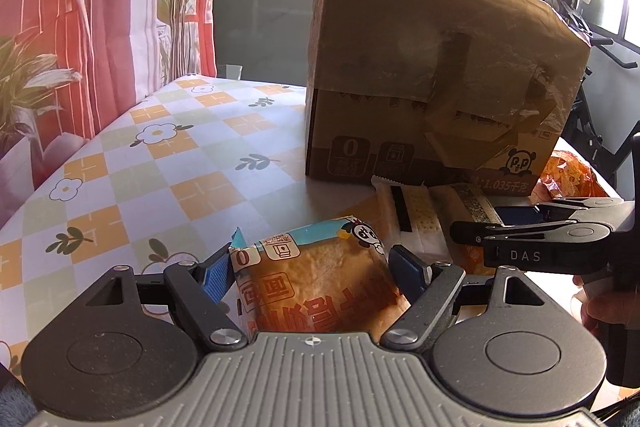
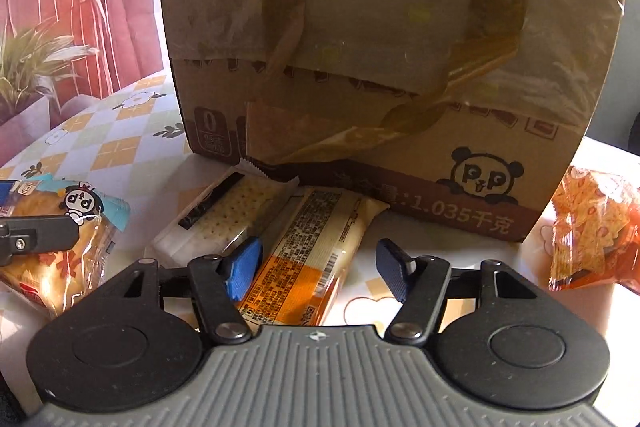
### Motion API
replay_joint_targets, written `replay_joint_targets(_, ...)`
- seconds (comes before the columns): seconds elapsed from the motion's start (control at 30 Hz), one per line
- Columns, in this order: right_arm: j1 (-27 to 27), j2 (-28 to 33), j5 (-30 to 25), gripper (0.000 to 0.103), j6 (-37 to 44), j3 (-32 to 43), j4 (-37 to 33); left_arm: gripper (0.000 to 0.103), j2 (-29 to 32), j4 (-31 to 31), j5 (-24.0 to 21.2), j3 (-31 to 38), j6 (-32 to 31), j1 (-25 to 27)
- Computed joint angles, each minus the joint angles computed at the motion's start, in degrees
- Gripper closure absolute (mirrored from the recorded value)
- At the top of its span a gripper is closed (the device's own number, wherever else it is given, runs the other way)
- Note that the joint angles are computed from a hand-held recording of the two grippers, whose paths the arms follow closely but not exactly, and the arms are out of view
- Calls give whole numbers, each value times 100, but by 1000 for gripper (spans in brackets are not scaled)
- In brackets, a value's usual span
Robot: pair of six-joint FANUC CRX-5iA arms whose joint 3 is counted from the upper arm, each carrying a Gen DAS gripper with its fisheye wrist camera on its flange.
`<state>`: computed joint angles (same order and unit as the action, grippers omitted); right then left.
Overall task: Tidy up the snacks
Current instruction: 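Close the right tool on the long orange-wrapped bar while the left tool holds the bread packet, then carry the bread packet and orange bar over the cardboard box with both tools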
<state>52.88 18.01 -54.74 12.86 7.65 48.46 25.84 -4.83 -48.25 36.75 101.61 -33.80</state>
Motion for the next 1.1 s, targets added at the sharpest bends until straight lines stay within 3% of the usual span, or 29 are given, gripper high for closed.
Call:
replay_joint_targets(0.03,11,-28,7,57,20,-19,-55,21,2,1,4,1,0,1)
replay_joint_targets(0.1,87,-65,-164,61,-101,-72,19,21,-11,2,25,-24,15,0)
replay_joint_targets(0.2,167,-366,52,63,-778,-540,191,21,-21,7,55,-42,48,2)
replay_joint_targets(0.33,354,-638,-113,63,-1427,-956,436,21,-17,-27,24,-15,85,-21)
replay_joint_targets(0.5,478,-846,-465,64,-1528,-1092,401,21,8,4,-60,55,18,-45)
replay_joint_targets(1.1,633,-1137,-406,64,-2207,-1594,1057,21,-87,72,160,-119,-67,-36)
